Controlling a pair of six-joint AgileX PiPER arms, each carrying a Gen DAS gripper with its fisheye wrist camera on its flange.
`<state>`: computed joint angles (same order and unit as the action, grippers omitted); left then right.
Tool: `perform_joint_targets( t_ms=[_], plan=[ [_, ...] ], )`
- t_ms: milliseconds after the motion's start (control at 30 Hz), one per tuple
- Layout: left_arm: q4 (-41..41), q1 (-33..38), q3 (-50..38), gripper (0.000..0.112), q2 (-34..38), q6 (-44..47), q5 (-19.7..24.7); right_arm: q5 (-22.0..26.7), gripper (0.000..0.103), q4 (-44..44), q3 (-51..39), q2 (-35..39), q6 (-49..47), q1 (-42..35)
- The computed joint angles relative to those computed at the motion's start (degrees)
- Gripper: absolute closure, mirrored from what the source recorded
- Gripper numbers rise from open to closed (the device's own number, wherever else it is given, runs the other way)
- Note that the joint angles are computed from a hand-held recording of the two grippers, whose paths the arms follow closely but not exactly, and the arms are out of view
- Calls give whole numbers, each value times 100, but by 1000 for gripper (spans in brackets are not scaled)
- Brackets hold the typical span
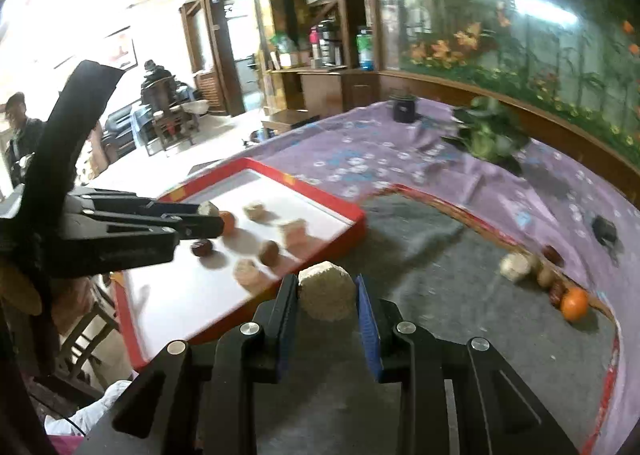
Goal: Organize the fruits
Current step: 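Carry both cubes into the white tray and open both tools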
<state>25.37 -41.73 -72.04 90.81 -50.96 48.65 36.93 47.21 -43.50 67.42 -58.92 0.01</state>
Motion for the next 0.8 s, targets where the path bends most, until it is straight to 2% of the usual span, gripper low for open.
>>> perform_joint_targets(
  t_ms=[100, 333, 567, 800],
  plan=[
    [-53, 251, 338, 87, -247, -28, -86, -204, 75, -221, -132, 141, 341, 486],
    [-254, 908, 917, 87, -562, 39, -341, -284, 75, -439, -493, 628, 807, 1266],
    [-426, 1326, 1077, 87, -452, 212, -519, -240, 75, -833, -682, 1018, 1234, 2067],
    [-594, 1393, 1054, 87, -245, 306, -647, -357, 75, -1914, -884, 1497, 2248, 2642]
  ],
)
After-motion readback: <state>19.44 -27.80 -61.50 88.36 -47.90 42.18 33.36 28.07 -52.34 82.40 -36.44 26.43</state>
